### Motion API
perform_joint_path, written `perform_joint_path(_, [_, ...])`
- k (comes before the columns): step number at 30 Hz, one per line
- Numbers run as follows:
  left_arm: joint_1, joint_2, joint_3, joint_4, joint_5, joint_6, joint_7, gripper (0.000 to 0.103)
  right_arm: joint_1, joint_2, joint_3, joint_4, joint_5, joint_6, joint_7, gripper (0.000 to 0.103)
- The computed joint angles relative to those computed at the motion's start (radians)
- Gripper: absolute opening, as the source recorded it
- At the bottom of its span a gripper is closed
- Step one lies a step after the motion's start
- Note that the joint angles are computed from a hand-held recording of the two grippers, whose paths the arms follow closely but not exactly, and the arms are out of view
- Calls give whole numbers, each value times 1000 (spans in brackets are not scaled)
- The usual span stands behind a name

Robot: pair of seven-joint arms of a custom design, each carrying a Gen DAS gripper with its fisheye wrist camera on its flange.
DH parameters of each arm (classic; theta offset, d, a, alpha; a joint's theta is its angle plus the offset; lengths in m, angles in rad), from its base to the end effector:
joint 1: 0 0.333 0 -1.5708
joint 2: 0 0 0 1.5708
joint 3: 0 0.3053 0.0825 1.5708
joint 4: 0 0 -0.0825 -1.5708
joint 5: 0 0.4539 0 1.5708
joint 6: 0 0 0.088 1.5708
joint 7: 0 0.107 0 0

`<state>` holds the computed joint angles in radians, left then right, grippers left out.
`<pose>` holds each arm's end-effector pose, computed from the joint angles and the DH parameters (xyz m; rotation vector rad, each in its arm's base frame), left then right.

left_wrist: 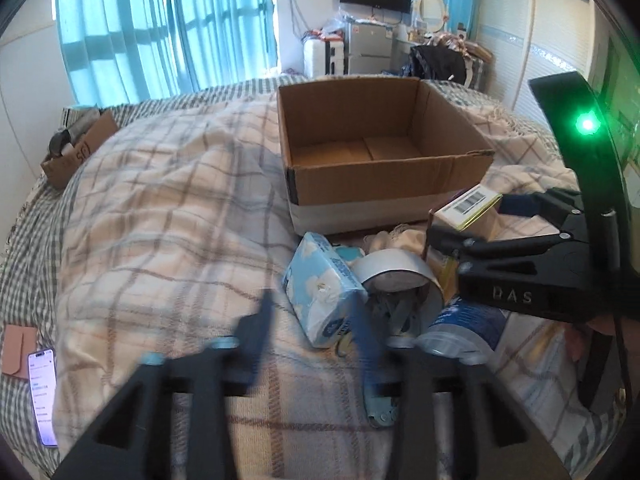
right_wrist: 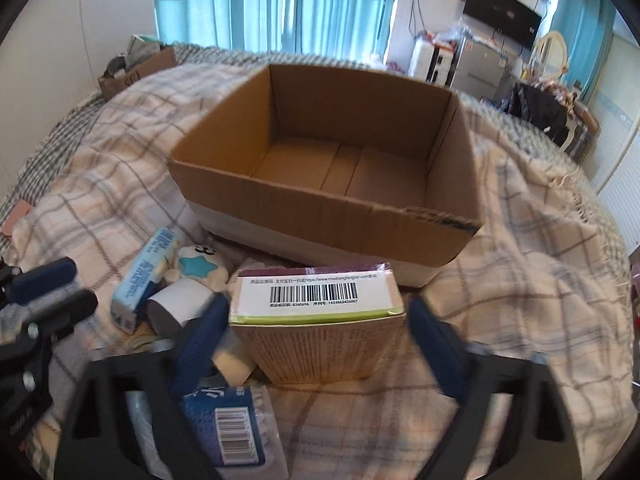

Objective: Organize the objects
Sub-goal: 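Grasp the tissue pack with the left tool while the right grasps the medicine carton, then drop the tissue pack and medicine carton into the box with both tools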

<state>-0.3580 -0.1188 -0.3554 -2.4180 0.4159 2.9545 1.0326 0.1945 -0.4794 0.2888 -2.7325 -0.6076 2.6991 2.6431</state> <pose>0.4141 -0.3939 0.3646 -1.2875 2.3563 -0.8093 0.4034 0.2195 0.3460 -1.8137 1.9828 -0.7001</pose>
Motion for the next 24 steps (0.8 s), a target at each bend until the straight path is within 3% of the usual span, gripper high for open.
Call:
perform_joint_path(5, [-18, 51, 18, 57, -72, -32, 40, 65, -16, -61, 10, -29, -18, 8, -12, 74])
perform_joint_path(8, [-16, 116, 17, 131, 37, -103, -56, 65, -35, -125, 19, -56, -42, 6, -9, 74])
perform_joint_path(15, [-67, 240, 55, 239, 15, -221, -42, 65, -64, -166, -3, -112, 8, 130, -65, 74])
perform_joint_path(17, [-73, 243, 58, 237, -5, -221, -15, 59, -77, -154, 6, -114, 27, 157, -82, 74])
perform_joint_path(18, [-63, 243, 47, 232, -71, -212, 47, 46, -83, -149, 14, -113, 35, 162, -87, 74])
perform_joint_path(19, [-62, 242, 44, 229, -102, -208, 77, 45, -90, -142, 26, -110, 41, 164, -90, 74])
perform_joint_path(24, [-91, 190, 61, 187, -26, -177, 23, 30, -93, -215, 68, -146, 57, 167, -79, 74])
